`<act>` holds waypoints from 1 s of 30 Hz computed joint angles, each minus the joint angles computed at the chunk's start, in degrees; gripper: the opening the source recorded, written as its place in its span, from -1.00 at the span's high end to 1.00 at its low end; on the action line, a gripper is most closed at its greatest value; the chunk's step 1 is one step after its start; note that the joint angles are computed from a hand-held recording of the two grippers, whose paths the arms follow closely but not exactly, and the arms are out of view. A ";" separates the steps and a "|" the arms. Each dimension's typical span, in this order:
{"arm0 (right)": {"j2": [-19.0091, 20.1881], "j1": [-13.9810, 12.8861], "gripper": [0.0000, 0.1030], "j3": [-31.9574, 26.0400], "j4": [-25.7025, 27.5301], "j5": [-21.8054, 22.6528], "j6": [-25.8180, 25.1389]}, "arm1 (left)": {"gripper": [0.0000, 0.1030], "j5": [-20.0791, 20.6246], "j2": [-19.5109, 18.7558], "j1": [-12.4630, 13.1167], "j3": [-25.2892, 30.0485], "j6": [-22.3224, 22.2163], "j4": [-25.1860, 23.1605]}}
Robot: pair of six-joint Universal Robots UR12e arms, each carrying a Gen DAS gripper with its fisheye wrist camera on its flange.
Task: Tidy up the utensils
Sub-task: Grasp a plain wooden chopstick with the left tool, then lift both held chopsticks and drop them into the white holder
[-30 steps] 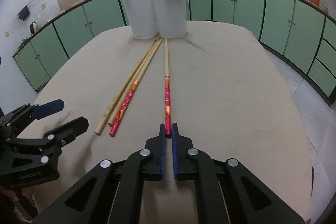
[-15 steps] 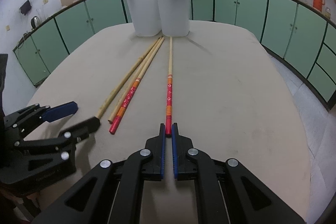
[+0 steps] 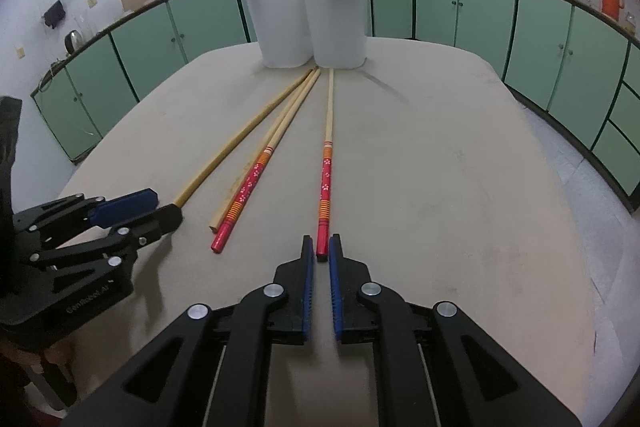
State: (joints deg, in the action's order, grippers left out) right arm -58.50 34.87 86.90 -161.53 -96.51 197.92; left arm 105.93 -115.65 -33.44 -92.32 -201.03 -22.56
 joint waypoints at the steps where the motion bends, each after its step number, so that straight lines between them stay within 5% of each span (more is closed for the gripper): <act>1: 0.03 0.00 0.82 0.00 -0.09 0.03 -0.03 | 0.36 -0.03 -0.02 0.01 -0.04 -0.16 0.17; 8: 0.24 -0.08 0.81 -0.23 -0.14 0.49 0.16 | 0.39 0.46 -0.21 -0.15 0.12 -0.93 0.16; 15: 0.24 0.05 0.88 -0.14 -0.40 -0.01 0.19 | 0.88 0.24 -0.27 -0.28 0.21 -0.99 0.06; 30: -3.23 -0.26 0.89 1.25 -5.25 -2.02 -3.26 | 0.89 5.38 3.11 -0.63 -0.78 3.62 4.81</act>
